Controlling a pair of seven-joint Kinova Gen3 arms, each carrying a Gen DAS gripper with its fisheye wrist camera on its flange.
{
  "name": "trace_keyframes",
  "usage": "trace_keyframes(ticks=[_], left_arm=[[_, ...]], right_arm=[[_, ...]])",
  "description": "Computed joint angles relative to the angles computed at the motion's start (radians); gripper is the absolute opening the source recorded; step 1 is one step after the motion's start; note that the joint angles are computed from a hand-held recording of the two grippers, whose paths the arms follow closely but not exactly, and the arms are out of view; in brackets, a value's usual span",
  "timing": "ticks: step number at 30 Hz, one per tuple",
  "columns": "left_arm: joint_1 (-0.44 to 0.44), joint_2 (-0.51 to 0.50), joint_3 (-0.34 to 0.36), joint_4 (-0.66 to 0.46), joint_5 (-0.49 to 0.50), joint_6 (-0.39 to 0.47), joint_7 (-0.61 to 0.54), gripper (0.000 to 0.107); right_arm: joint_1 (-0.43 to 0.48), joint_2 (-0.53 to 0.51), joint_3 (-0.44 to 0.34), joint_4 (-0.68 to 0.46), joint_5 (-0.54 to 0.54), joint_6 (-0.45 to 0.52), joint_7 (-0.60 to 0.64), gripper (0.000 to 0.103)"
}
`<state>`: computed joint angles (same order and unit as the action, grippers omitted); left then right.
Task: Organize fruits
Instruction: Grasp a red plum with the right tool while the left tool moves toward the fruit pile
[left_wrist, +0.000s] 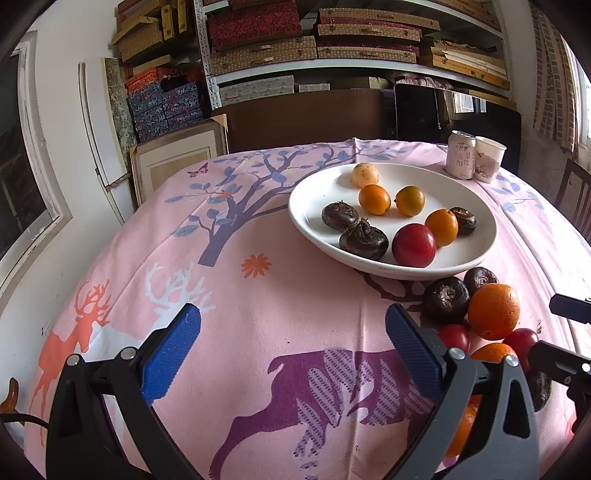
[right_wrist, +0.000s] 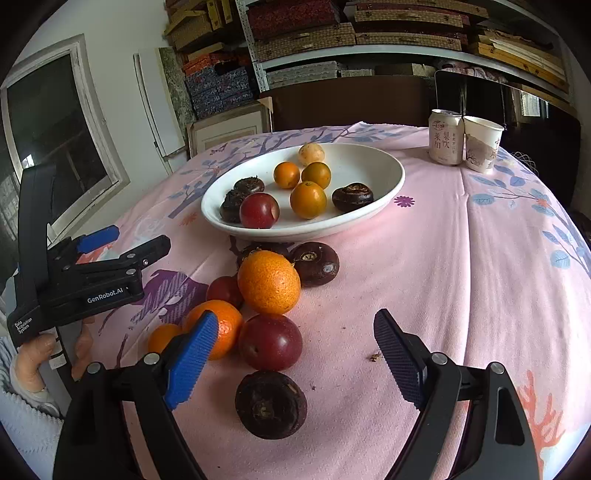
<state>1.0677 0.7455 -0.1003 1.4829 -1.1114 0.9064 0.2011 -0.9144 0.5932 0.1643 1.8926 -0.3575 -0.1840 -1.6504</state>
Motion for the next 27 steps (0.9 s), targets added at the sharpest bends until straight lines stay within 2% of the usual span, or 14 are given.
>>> trace_keyframes(ticks=[4,7,10,12,15,19,23,27], left_arm=[[-0.002,0.01,0.006,-0.016,0.009,0.012,-0.029,0.098],[-0.005,0.015,0.008,-0.023,0.021,0.012,-0.048,0.098],[-0.009,0.016,0.009,-0.029,0.039,0.01,-0.069,0.098],[-0.003,0.016,0.004,-0.03,0.037,0.007,-0.073,0.098],[0.004,0.02,0.0,-0.035,0.035,0.011,-0.085,0.098],[0.005,0.025,-0.001,-0.043,0.043,0.013,-0.099,0.098],[0.003,0.029,-0.001,-0.05,0.054,0.012,-0.113,0.098],[0.005,0.034,-0.003,-0.057,0.061,0.012,-0.132,0.098]], right_arm=[[-0.04,0.014,0.053,-0.028,0.01,0.058,-0.022,0.092],[-0.118,0.031,0.172,-0.043,-0.041,0.127,-0.025,0.093],[-0.194,0.019,0.281,0.018,-0.106,0.061,-0.048,0.093],[-0.189,0.0,0.269,0.06,-0.081,-0.006,-0.097,0.092],[-0.12,-0.016,0.179,0.064,0.01,-0.018,-0.129,0.091],[-0.146,0.014,0.2,0.005,-0.033,0.069,-0.037,0.08],[-0.084,0.007,0.153,0.011,-0.028,0.061,-0.085,0.073],[-0.101,0.029,0.201,-0.013,-0.044,0.072,-0.099,0.072]])
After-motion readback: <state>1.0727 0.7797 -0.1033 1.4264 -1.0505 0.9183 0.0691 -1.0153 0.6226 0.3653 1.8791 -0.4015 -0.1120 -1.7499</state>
